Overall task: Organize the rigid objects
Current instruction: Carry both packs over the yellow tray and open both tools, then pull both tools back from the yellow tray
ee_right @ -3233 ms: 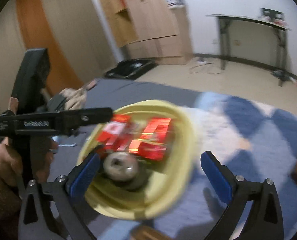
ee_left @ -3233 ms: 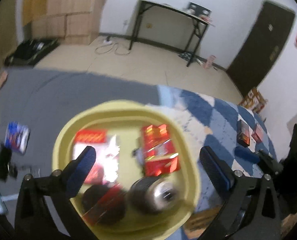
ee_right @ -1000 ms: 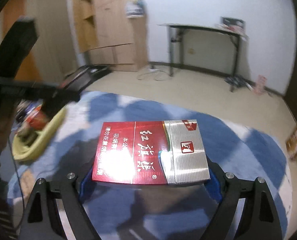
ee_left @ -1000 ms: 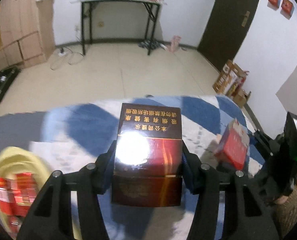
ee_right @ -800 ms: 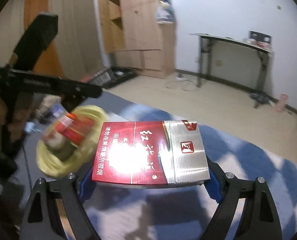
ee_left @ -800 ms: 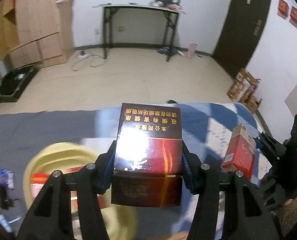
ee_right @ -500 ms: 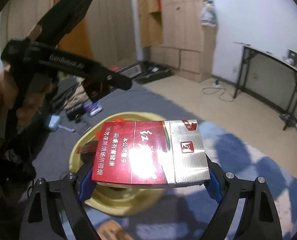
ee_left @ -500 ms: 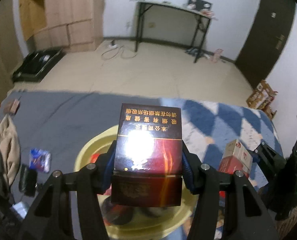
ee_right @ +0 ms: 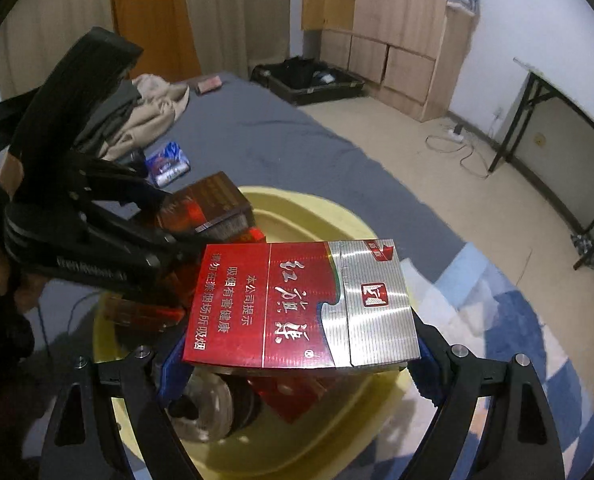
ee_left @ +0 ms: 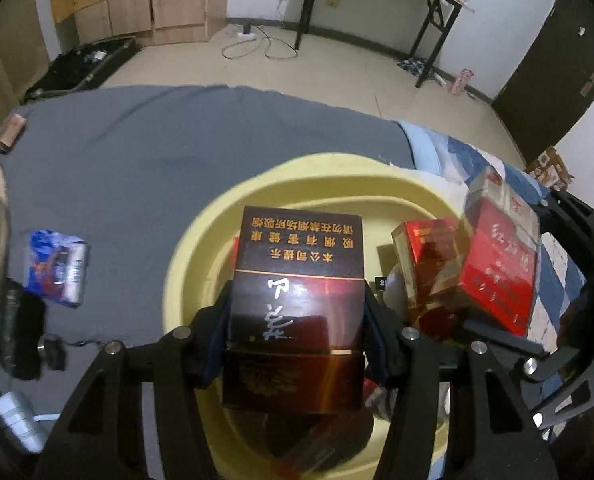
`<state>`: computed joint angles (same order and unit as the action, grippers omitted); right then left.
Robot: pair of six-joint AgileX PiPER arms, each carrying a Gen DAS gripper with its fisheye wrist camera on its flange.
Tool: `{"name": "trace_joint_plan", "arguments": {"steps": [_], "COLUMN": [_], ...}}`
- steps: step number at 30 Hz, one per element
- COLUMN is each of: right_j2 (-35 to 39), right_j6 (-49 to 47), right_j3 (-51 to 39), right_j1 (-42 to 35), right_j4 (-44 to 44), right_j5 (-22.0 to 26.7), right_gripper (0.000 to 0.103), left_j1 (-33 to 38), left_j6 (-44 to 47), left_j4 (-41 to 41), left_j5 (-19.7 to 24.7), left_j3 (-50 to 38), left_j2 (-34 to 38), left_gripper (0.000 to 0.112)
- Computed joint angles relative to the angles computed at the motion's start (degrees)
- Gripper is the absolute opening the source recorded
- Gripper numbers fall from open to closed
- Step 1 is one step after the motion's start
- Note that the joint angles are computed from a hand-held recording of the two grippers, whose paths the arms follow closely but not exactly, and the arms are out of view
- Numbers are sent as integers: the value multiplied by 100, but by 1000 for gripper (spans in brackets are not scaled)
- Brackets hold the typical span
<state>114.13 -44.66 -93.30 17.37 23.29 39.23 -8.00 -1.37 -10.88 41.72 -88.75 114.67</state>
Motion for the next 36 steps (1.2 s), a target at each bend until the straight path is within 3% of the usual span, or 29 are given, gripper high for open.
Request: {"name": "trace_joint_plan", "arguments": {"steps": [9, 11, 12, 14, 18, 23, 29, 33, 36], "right_j2": [519, 489, 406, 140, -141, -1155, -2151, -2672, -2966], "right_j6": [827, 815, 758, 427, 303, -687, -2012, -2744, -3282], "right_j3": [-353, -324, -209, 150, 289, 1428, 2880, 3825, 4408], "right_j1": [374, 375, 362, 277, 139, -262, -1057, -1656, -1987], "right_j4": [-763, -790, -767, -482, -115, 982, 1995, 2538, 2868], "right_j5": [31, 36, -44, -337, -381, -1004, -935, -777, -601], "right_gripper": [89, 94, 103, 103, 103, 103, 103, 103, 103], "left_j1": [46, 52, 45, 40, 4, -111, -108, -395, -903], "left_j6": [208, 210, 158, 91, -86, 179, 215, -546, -1765], "left_j4": [-145, -179, -142, -134, 32, 71, 168, 556, 1398], "left_j5": [-246, -372, -507, -678, -857, -1282, -1595, -1900, -2194], "left_j3": [63, 228, 376, 554, 796, 1652, 3041, 3948, 4512], "left_j2": [92, -42, -176, -383, -855, -1732, -2692, -3337, -3584], "left_gripper": [59, 77, 81, 87, 103, 103, 103, 103, 103]}}
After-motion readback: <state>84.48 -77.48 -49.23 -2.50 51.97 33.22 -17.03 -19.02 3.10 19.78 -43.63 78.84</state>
